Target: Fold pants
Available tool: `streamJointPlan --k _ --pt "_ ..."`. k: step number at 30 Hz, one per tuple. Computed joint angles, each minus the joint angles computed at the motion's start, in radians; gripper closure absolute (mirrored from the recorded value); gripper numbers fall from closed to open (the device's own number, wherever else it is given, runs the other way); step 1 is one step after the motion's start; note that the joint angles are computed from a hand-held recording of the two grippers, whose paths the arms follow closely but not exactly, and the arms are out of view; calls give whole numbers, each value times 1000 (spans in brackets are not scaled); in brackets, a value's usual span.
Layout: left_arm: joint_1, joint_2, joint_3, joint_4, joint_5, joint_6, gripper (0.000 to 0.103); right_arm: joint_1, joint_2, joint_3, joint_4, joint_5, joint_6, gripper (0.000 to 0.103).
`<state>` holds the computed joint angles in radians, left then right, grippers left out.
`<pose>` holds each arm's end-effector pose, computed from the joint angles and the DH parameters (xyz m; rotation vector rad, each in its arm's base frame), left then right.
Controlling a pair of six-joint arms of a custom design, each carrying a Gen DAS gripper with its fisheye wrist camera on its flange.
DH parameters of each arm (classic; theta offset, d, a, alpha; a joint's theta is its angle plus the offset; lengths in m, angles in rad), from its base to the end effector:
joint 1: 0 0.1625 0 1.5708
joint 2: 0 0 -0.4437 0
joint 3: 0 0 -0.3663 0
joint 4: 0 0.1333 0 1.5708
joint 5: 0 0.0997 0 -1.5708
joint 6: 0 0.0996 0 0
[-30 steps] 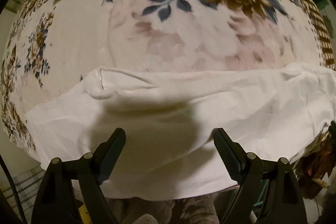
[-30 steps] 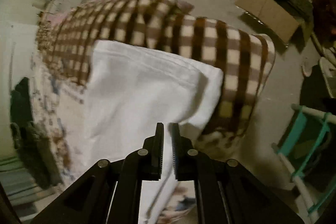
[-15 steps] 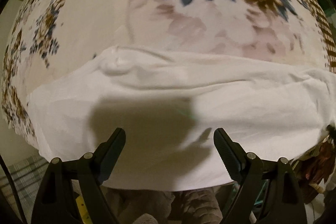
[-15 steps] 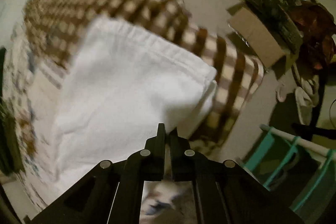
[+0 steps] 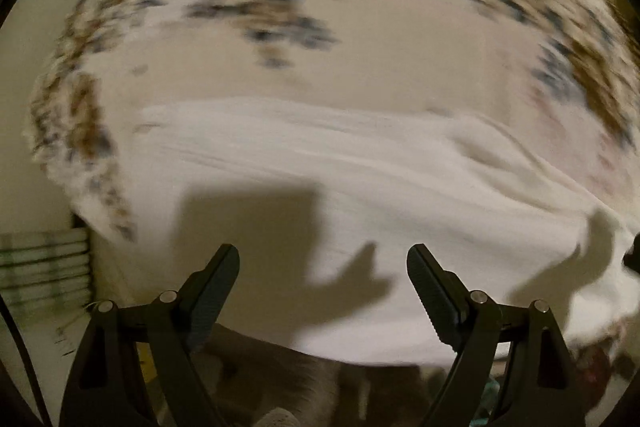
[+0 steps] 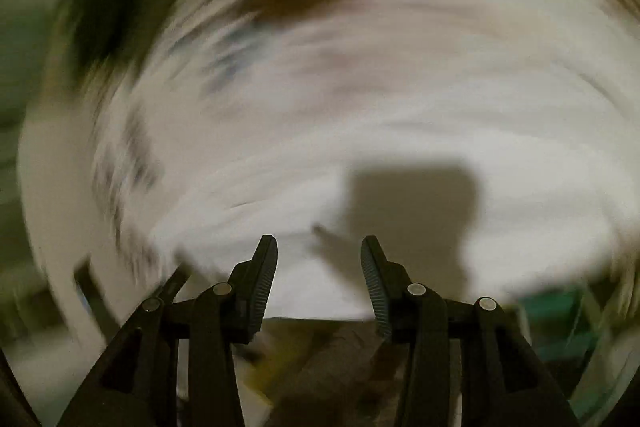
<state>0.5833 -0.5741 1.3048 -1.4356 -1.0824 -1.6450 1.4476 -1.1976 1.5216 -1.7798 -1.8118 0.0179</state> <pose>-0.4375 -0.5044 0.0261 -0.4659 2.1429 -0.2718 0.0353 -0.6059 0.3515 -0.1844 -2.8956 -0.1853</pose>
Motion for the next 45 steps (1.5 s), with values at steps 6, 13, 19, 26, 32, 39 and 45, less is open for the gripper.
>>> streamJointPlan --k 6,13,19,26,32,39,45 --pt "61 -153 200 5 15 -69 17 215 417 -235 168 -195 -171 55" --pt "103 -247 358 -128 -18 -67 17 273 520 -339 99 -373 -185 100" --pt "72 -304 427 -199 -40 -131 17 263 505 -419 204 -367 -108 95" --pt "-27 -384 564 -283 -137 -293 17 144 98 13 13 -207 205 32" --pt "22 -380 718 -529 -210 -311 17 -79 -133 405 -187 -181 391 70" --pt "5 -302 576 -316 -215 -187 18 -71 -155 447 -200 -236 268 94" --pt "-68 -113 222 -115 -89 -3 15 -221 -382 443 -321 -41 204 57"
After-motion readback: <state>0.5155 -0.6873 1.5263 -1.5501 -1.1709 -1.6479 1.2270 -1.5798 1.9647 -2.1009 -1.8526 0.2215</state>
